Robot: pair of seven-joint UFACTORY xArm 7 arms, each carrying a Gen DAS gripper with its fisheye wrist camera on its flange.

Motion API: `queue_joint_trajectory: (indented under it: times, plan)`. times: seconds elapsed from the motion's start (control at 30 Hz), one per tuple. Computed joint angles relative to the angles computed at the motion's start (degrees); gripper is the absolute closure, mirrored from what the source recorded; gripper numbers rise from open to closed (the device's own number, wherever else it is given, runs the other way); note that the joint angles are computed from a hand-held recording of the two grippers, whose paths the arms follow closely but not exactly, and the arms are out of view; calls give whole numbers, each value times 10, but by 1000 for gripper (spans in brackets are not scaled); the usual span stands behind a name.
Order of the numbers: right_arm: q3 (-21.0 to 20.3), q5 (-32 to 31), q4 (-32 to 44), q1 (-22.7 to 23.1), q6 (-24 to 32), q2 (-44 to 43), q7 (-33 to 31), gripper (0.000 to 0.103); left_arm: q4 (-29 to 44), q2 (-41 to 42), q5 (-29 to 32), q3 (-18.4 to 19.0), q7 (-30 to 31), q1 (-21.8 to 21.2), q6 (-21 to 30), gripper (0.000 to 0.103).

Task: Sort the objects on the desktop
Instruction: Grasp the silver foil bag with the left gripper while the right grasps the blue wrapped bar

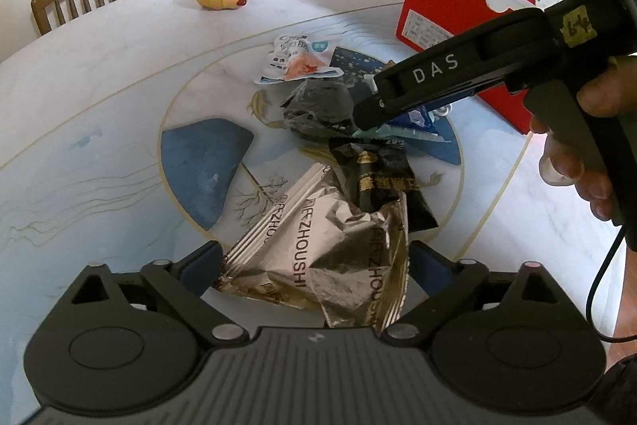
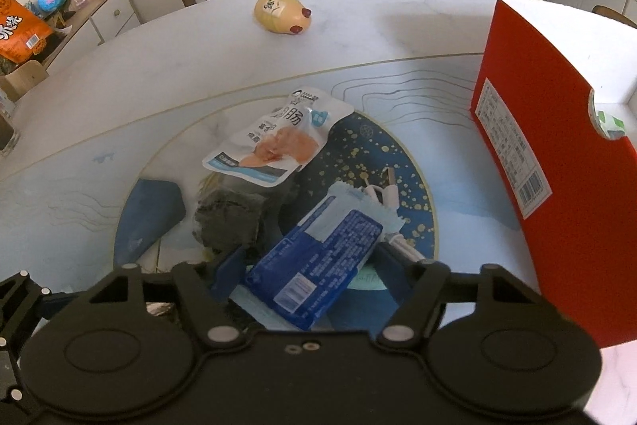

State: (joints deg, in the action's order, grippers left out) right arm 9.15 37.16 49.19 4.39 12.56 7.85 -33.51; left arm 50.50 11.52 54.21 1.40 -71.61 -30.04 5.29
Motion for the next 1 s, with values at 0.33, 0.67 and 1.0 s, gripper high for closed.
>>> queue_joint_trajectory:
  times: [0.33,0.67,1.0]
  plan:
    - [-3,20,3,-1,14,-5,-10,49,0,-8,20,-5,-24,3,6,29]
    - [-6,61,-2,-1,22,-20,-49,60,-11,-31,88,-22,-119,17,28,40]
    - [-31,111,-7,6,60,-50,-95,86,-38,-68,109,-61,-175,57,40,48]
